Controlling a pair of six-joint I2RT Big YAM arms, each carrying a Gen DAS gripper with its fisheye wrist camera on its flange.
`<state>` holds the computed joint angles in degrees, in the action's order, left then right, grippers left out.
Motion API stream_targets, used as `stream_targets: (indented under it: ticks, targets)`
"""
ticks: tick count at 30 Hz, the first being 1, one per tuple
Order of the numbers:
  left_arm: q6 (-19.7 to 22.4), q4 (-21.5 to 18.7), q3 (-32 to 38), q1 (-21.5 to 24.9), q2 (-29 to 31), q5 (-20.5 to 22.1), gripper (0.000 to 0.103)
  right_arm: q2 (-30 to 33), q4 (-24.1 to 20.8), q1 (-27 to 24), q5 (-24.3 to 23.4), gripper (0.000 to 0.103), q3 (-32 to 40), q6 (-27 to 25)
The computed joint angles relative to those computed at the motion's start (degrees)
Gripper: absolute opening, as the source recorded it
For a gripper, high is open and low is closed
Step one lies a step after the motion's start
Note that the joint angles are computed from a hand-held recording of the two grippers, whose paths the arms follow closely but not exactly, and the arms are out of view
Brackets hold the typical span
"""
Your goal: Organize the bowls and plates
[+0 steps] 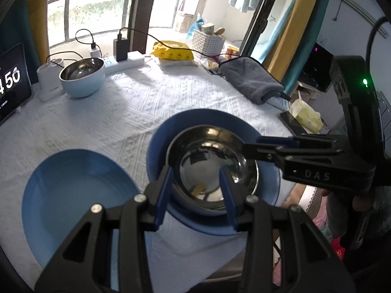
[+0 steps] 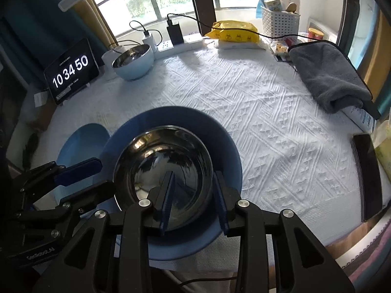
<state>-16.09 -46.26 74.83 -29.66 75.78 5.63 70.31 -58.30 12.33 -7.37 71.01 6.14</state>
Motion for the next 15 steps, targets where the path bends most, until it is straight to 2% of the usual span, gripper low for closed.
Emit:
stream_targets:
  ticks: [7, 15]
  targets:
    - [-0.4, 0.1, 0.2, 1.2, -0.6, -0.6, 0.042, -0.4, -0.1, -0.1, 0.1, 0.034, 0.7, 0.1]
    - [-0.9, 0.6, 0.6, 1.8, -1.6, -3.6, 0.045, -0.6, 0.1, 0.9, 0.2, 0.034, 2.7, 0.1]
